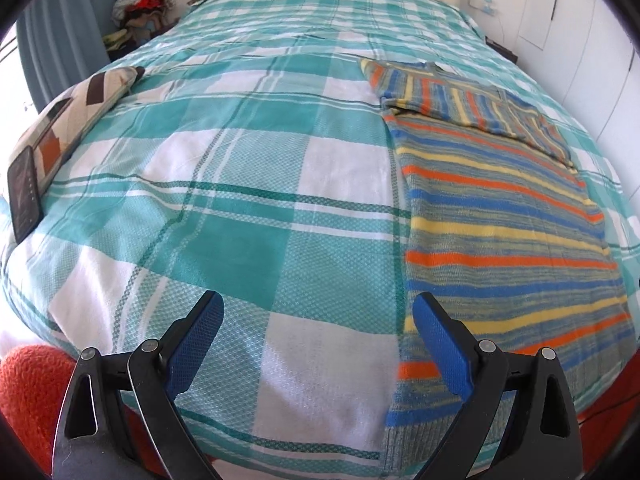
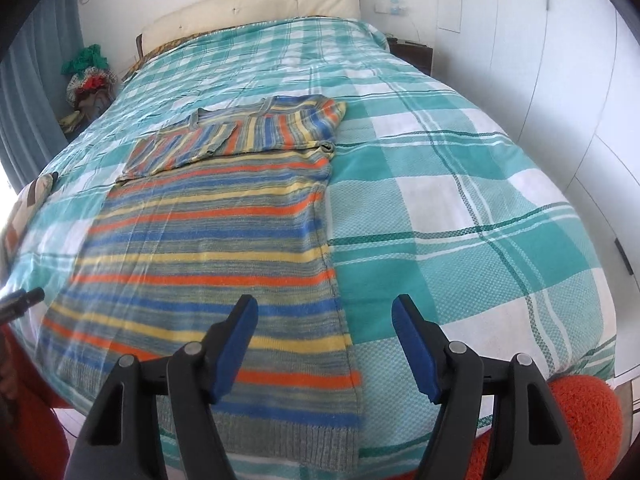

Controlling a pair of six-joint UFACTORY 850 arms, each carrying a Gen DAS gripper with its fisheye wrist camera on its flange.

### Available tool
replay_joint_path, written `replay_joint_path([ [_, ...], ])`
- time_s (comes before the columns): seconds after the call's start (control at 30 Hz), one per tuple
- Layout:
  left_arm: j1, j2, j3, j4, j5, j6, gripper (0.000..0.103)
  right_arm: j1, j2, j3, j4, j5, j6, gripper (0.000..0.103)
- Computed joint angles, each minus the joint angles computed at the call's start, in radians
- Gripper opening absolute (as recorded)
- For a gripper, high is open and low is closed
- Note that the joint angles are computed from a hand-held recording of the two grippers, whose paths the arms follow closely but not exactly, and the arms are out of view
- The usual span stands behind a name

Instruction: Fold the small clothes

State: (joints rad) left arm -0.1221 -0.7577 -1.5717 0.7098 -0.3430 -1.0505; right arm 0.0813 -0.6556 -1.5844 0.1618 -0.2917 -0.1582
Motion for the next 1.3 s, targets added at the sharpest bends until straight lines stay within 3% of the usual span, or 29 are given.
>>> replay_joint_path([
  [0.53, -0.014, 0.017, 0.018, 0.081, -0.034, -0.077, 0.096, 0.013, 0.038, 0.065, 0.145, 0.061, -0.203, 0.069],
  [1.3, -0.021, 0.006, 0.009, 0.104, -0.061, -0.083, 0.096, 0.016, 0.036, 0.067, 0.216, 0.054, -0.278, 0.069],
])
